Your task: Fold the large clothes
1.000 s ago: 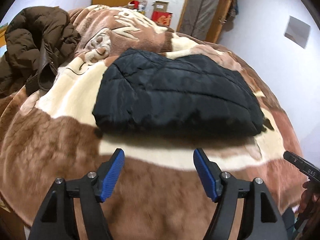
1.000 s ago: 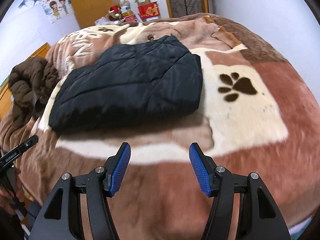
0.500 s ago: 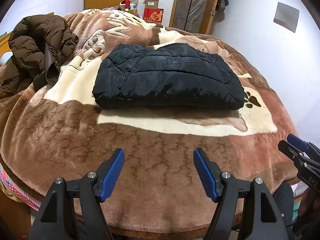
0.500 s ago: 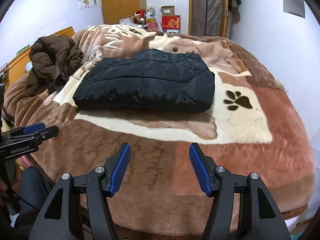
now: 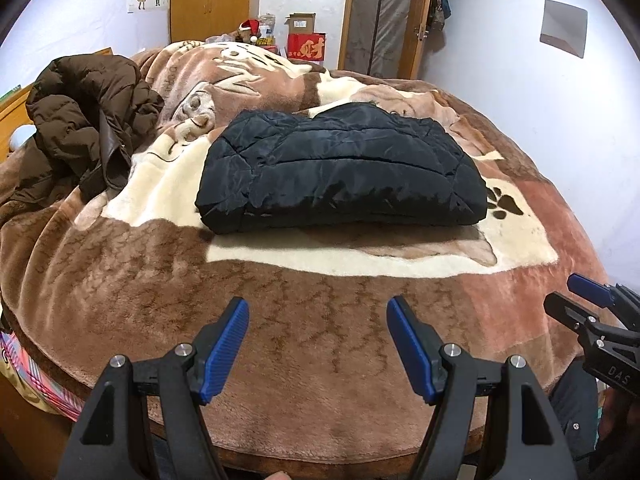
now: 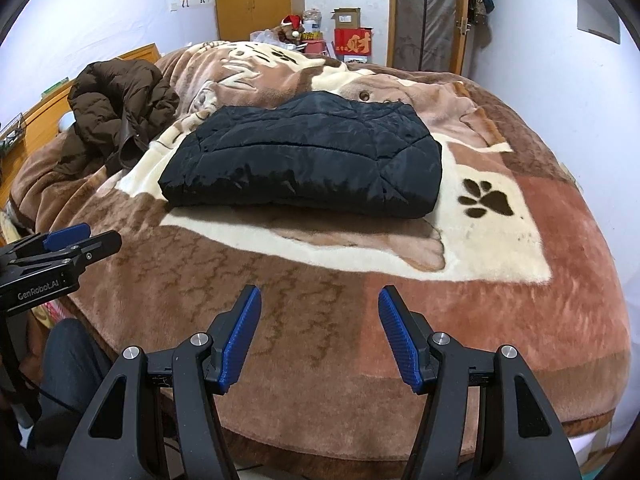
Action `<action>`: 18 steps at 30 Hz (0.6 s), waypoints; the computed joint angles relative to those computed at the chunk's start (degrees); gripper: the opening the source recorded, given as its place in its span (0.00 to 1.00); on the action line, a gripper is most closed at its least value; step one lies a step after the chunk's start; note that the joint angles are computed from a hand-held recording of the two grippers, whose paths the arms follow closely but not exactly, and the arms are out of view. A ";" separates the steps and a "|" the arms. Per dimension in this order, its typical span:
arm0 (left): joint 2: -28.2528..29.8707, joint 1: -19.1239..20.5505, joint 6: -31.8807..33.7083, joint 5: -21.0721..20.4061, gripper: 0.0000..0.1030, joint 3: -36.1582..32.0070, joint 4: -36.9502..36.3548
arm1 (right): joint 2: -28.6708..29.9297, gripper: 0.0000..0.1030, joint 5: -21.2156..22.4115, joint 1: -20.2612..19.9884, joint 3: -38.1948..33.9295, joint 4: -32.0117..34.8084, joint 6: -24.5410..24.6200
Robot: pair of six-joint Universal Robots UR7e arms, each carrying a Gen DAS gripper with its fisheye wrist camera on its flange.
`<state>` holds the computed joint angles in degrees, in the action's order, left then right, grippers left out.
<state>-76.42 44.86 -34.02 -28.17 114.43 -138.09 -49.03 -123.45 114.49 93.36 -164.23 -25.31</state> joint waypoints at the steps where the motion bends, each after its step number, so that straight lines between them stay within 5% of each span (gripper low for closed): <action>1: -0.02 0.02 0.03 -0.19 0.71 0.03 -0.05 | -0.01 0.60 -0.07 0.02 0.07 -0.04 -0.02; 18: 0.20 -0.25 -1.85 -0.09 0.71 0.15 1.26 | -0.24 0.60 0.13 -0.23 0.19 1.56 0.36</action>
